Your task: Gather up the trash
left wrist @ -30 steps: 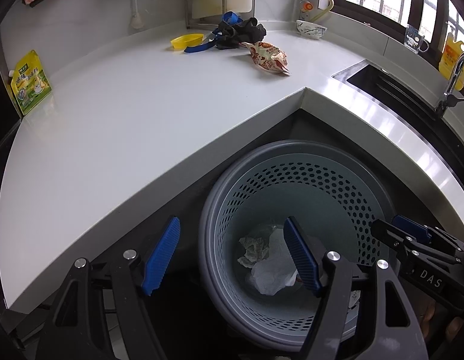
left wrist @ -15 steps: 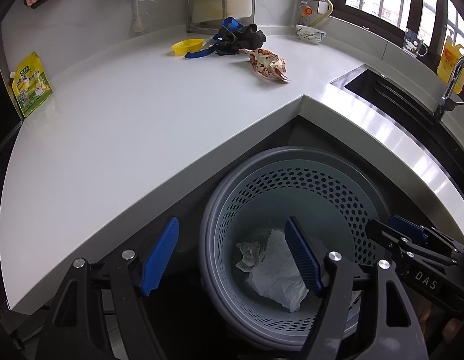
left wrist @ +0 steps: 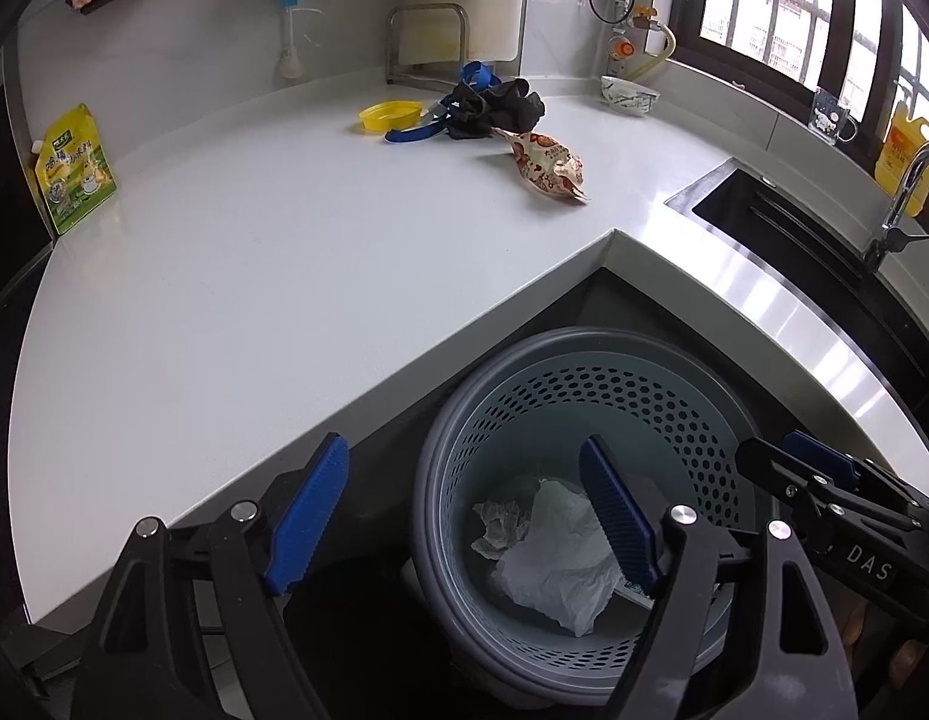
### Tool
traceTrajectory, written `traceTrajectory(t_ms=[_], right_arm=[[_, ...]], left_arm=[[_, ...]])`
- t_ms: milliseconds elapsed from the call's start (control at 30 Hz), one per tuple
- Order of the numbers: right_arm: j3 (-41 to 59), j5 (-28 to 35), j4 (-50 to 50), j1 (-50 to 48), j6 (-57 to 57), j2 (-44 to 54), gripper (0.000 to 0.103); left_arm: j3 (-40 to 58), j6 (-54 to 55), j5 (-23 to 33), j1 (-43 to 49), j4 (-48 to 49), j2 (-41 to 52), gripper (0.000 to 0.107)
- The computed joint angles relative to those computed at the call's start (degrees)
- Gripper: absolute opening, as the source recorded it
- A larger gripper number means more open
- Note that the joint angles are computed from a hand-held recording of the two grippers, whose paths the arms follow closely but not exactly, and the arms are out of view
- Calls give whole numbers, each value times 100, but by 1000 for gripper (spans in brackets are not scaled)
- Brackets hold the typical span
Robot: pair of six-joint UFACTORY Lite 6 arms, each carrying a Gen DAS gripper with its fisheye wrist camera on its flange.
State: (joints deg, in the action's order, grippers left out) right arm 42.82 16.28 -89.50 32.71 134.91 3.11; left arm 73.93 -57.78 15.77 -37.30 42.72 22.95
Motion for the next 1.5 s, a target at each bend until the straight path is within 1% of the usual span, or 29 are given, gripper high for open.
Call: traceTrajectory(t_ms=[133, 233, 467, 700, 967, 1133, 1233, 1333, 1433, 1500], right_arm=[[115, 81, 320, 7, -409, -27, 66], [211, 90, 569, -42, -744, -30, 66], [431, -11, 754, -247, -1127, 14, 66], [875, 92, 1372, -356, -2018, 202, 66], [1417, 60, 1865, -745, -3009, 409, 70], [2004, -191, 2437, -1101, -3941, 843, 70], [2535, -313, 3108, -1258, -4791, 1194, 70], [3252, -356, 4266, -1374, -6170, 1688, 70], [4120, -205, 5371, -1431, -7505, 2274, 70], [4803, -60, 6188, -1488, -8417, 2740, 70]], left_arm=[[17, 68, 16, 54, -64, -102, 80], [100, 100, 51, 95, -95, -138, 81], [277, 464, 132, 195, -398, -168, 82], [600, 738, 252, 375, -587, -79, 85], [1322, 1316, 414, 541, -987, 295, 90], [1972, 1686, 567, 671, -1251, 691, 91], [2471, 1953, 677, 774, -1435, 1013, 91], [3089, 2208, 808, 901, -1612, 1414, 92], [3971, 2738, 1042, 1063, -2135, 1978, 92], [4716, 3104, 1292, 1160, -2484, 2439, 92]])
